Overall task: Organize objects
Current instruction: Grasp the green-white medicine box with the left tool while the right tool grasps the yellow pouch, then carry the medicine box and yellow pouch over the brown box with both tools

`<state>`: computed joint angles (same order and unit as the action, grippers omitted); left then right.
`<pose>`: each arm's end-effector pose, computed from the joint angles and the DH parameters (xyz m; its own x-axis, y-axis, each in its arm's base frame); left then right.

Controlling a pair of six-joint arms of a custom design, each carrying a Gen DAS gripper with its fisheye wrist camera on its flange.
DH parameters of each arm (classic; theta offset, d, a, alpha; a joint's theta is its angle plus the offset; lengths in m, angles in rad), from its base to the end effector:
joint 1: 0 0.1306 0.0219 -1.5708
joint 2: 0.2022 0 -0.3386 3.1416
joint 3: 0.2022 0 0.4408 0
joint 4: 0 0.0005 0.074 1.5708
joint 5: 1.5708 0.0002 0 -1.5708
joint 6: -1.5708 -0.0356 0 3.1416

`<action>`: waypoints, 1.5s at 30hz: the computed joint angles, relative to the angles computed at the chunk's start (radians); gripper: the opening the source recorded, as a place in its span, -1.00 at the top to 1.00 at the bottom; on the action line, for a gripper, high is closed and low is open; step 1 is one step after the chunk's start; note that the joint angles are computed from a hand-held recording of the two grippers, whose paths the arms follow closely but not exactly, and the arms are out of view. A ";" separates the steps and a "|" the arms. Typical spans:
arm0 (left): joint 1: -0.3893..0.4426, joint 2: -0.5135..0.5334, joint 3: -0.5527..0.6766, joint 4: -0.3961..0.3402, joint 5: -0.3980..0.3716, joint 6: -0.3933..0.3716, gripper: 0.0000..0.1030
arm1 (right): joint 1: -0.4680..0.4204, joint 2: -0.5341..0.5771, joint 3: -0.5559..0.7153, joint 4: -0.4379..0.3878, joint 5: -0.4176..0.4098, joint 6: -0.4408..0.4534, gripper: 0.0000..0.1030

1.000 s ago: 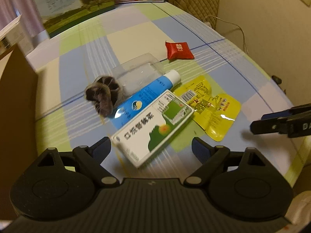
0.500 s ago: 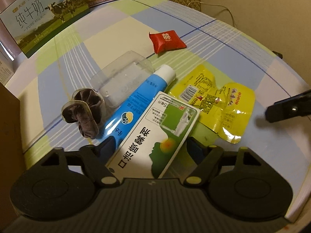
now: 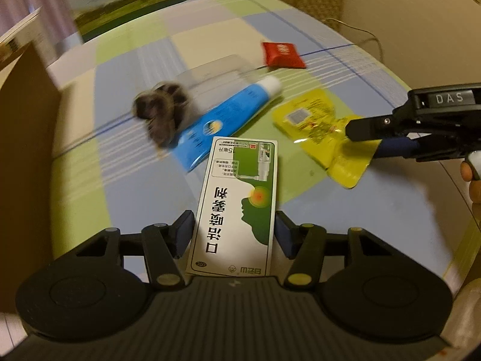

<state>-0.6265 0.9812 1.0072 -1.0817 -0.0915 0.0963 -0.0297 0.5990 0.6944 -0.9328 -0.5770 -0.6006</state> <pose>0.3162 -0.2255 0.3602 -0.7543 0.4278 -0.4980 0.4771 0.8783 0.0318 0.2949 0.0102 0.3385 -0.8048 0.4978 -0.3232 0.1391 0.6876 0.7126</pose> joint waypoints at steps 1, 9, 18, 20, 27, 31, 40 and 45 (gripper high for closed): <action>0.004 -0.007 -0.004 -0.007 -0.008 0.012 -0.03 | -0.001 0.002 -0.005 0.014 -0.006 -0.015 0.30; 0.028 -0.022 -0.009 -0.034 -0.021 0.066 -0.07 | -0.020 0.004 -0.023 0.045 -0.047 -0.047 0.98; 0.032 0.023 0.012 -0.018 -0.023 0.074 -0.19 | -0.040 -0.016 0.009 -0.040 -0.035 0.034 1.00; 0.036 0.030 0.016 -0.013 -0.013 0.072 -0.07 | -0.045 -0.022 0.015 -0.062 -0.030 0.045 1.00; 0.028 0.029 0.021 -0.017 -0.011 0.063 -0.01 | -0.047 -0.039 0.047 -0.118 -0.025 0.076 1.00; 0.026 0.000 0.028 -0.022 -0.008 0.072 -0.01 | -0.016 -0.035 0.080 -0.145 -0.025 0.091 1.00; 0.061 -0.097 0.071 -0.069 -0.015 0.125 -0.01 | 0.131 0.012 0.197 -0.207 0.005 0.109 1.00; 0.109 -0.166 0.088 -0.100 -0.020 0.152 -0.01 | 0.234 0.050 0.268 -0.191 0.017 0.099 1.00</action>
